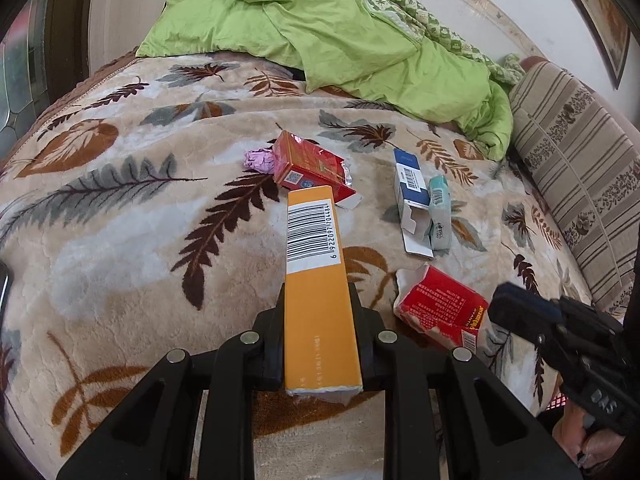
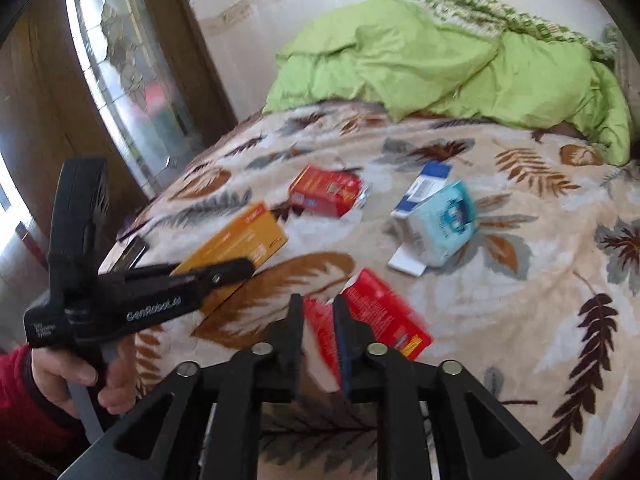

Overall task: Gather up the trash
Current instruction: 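Grasp the red snack bag with the right tool while the left tool holds the orange box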

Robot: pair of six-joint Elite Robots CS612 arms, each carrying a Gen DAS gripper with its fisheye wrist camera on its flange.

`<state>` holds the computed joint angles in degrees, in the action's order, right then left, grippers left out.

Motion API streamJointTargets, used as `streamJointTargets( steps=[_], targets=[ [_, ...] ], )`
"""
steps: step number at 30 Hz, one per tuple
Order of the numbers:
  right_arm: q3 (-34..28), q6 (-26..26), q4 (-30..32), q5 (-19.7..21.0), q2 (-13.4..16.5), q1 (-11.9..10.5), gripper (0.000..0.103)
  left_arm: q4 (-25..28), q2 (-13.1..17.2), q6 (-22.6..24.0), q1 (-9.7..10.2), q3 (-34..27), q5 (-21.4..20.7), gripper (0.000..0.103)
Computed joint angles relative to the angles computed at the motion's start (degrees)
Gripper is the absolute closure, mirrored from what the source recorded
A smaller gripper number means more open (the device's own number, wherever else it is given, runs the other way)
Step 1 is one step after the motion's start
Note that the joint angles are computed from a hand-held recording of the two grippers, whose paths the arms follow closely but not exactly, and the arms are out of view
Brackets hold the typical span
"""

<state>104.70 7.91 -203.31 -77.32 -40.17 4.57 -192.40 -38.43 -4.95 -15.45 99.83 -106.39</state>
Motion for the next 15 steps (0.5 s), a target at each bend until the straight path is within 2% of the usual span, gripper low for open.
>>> streamJointTargets(
  steps=[1,2,4,5,6,8,9,10,12,15],
  targets=[
    [-0.5,0.4,1.9,-2.2,0.0,0.0,0.083,-0.1,0.0,0.0,0.01,-0.1,-0.1,0.081],
    [-1.0,1.4,3.7,-2.5,0.1,-0.3,0.083,-0.2,0.1,0.1,0.02,-0.1,-0.2,0.081],
    [-1.7,2.9,5.9,0.3,0.4,-1.4,0.083,-0.3,0.1,0.4,-0.04,-0.1,-0.2,0.081],
    [-2.1,3.0,7.1,0.2,0.5,-1.5,0.083,-0.4,0.1,0.5,-0.05,0.0,-0.1,0.081],
    [-2.6,2.8,8.0,-1.7,0.6,-1.3,0.083,-0.5,0.1,0.4,-0.06,0.0,-0.1,0.081],
    [-3.3,2.2,9.5,0.0,0.8,-1.8,0.081,-0.6,0.1,0.3,-0.03,0.0,-0.1,0.081],
    [-3.7,1.8,11.2,1.1,1.0,-2.0,0.077,-0.6,0.0,0.2,-0.03,0.0,0.0,0.081],
    [-4.0,1.7,12.2,0.6,1.1,-1.9,0.076,-0.6,0.0,0.1,-0.01,0.0,0.0,0.081],
    [-4.4,0.5,14.5,3.0,1.3,-2.1,0.076,-0.5,0.0,0.1,0.00,0.0,0.2,0.081],
    [-4.2,-3.0,15.8,1.8,1.1,-1.3,0.076,-0.9,-0.1,0.0,-0.01,0.3,0.4,0.081]
  ],
)
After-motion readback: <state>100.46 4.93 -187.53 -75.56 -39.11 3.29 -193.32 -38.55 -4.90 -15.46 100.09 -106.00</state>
